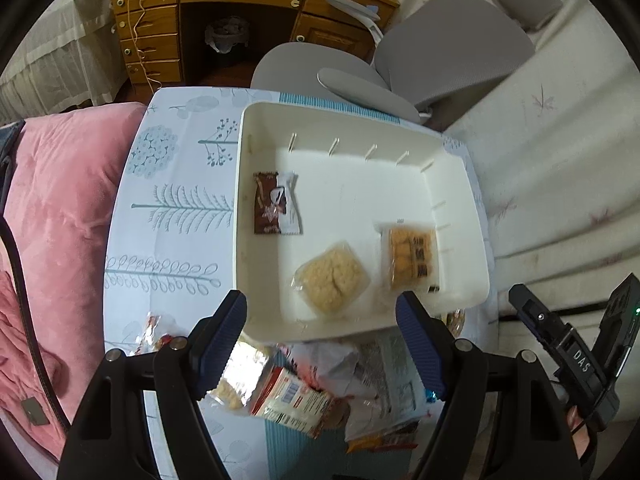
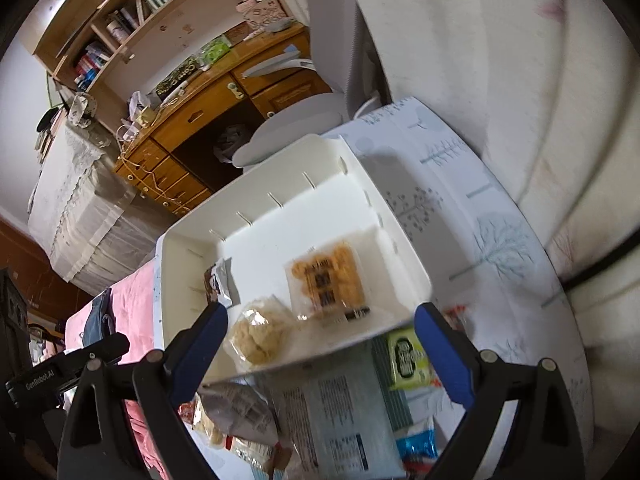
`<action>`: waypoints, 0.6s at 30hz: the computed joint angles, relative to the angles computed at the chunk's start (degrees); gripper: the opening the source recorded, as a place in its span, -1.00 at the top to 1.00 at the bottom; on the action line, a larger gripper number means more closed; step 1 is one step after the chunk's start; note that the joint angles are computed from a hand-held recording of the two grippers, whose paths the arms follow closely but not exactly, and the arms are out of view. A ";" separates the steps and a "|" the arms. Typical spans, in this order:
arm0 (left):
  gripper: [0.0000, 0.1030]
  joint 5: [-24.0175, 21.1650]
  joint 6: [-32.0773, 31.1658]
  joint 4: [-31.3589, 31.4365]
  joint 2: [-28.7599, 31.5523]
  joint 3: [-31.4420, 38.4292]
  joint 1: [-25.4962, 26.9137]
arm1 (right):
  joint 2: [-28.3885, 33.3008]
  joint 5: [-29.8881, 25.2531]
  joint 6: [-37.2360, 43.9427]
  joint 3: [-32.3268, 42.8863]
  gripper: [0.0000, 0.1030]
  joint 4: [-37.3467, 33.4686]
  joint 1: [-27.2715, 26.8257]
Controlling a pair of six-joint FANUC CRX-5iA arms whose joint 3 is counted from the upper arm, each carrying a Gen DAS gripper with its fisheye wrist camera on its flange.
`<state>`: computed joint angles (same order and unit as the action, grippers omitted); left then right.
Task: Organize snacks
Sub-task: 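Grasp the grey donut bag with the left gripper while the right grasps the red-sealed jerky bag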
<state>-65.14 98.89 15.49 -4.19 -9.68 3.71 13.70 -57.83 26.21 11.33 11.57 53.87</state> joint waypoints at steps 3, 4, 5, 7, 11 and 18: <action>-0.47 -0.62 -1.73 0.47 -1.17 -1.61 -0.15 | -1.96 0.00 -3.55 -2.86 -0.85 1.48 1.19; -0.47 -0.92 -2.50 0.76 -1.54 -2.23 -0.13 | -2.80 -0.08 -5.03 -4.09 -0.85 2.03 1.70; -0.47 -1.18 -3.28 0.99 -1.97 -2.89 -0.13 | -3.46 -0.12 -6.12 -5.12 -0.85 2.43 2.10; -0.47 -1.57 -4.63 1.31 -2.73 -4.09 -0.16 | -4.96 -0.60 -8.92 -7.31 -0.85 3.24 3.15; -0.47 -2.35 -6.88 1.71 -3.87 -6.21 -0.25 | -7.81 -1.17 -14.60 -11.34 -0.85 4.22 5.18; -0.48 -3.46 -10.49 2.84 -4.30 -9.20 -0.46 | -11.87 -2.00 -24.56 -17.73 -0.85 5.40 9.46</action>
<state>-68.60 88.40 18.33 -8.49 -18.88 3.25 1.83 -59.83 1.64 -6.40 16.97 63.32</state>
